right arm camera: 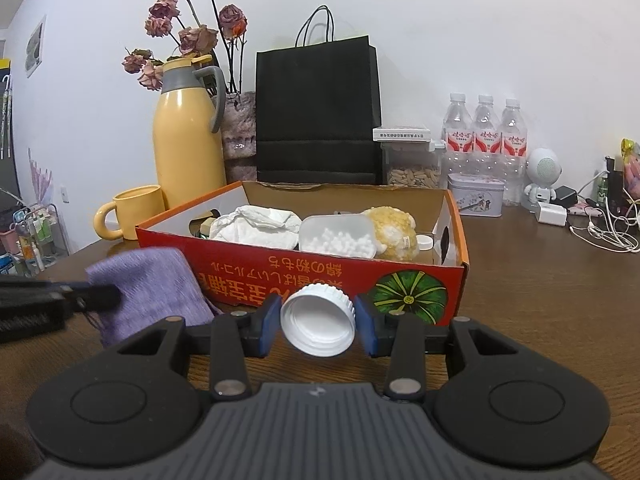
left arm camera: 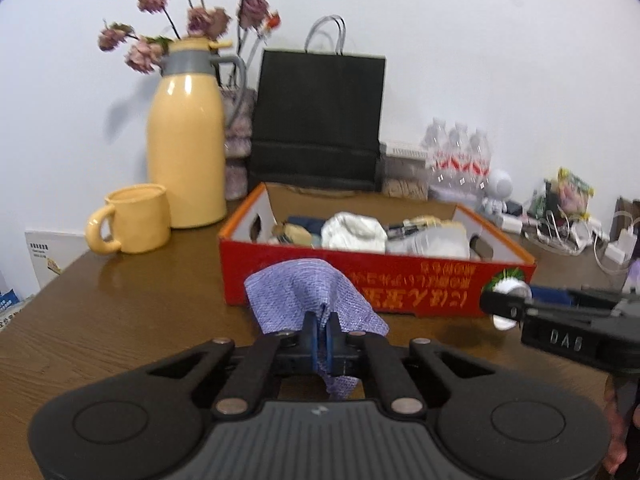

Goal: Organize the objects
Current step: 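Grasp the white bottle cap with the right tool while the left tool grasps the purple pouch, then carry the cap and purple pouch into the box and open both tools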

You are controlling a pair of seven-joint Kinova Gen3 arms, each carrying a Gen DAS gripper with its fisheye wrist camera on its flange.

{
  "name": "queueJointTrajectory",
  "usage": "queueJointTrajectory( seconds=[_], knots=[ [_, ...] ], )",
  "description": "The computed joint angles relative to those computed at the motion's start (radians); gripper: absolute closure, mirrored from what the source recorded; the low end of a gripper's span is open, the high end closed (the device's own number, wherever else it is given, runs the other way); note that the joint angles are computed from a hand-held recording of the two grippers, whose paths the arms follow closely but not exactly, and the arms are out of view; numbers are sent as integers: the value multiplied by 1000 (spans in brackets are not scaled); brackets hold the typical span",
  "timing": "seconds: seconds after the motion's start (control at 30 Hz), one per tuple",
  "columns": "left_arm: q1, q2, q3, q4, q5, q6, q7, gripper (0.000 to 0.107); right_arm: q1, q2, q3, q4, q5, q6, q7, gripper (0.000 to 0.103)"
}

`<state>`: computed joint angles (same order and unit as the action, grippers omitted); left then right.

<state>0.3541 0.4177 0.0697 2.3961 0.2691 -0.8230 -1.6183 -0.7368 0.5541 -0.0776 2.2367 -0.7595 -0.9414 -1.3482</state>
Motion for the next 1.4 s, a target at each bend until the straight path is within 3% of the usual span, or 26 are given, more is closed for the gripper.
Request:
queueJointTrajectory(
  seconds=[0.4,0.6,0.97,1.13,1.4],
  knots=[
    [-60,-67,4,-11,-53,17,40,105,1,-4,-12,26,49,-70,-23,62],
    [-55,-74,6,-70,-55,38,11,105,14,-22,-6,-3,57,-45,18,62],
    [-24,12,-3,-303,-14,181,-42,105,80,-20,23,-140,77,58,95,62],
    [14,70,-39,-419,58,253,-89,105,124,9,28,-220,112,115,93,62],
    [11,160,-57,-578,72,343,-85,105,161,63,62,-336,139,226,98,62]
  ],
)
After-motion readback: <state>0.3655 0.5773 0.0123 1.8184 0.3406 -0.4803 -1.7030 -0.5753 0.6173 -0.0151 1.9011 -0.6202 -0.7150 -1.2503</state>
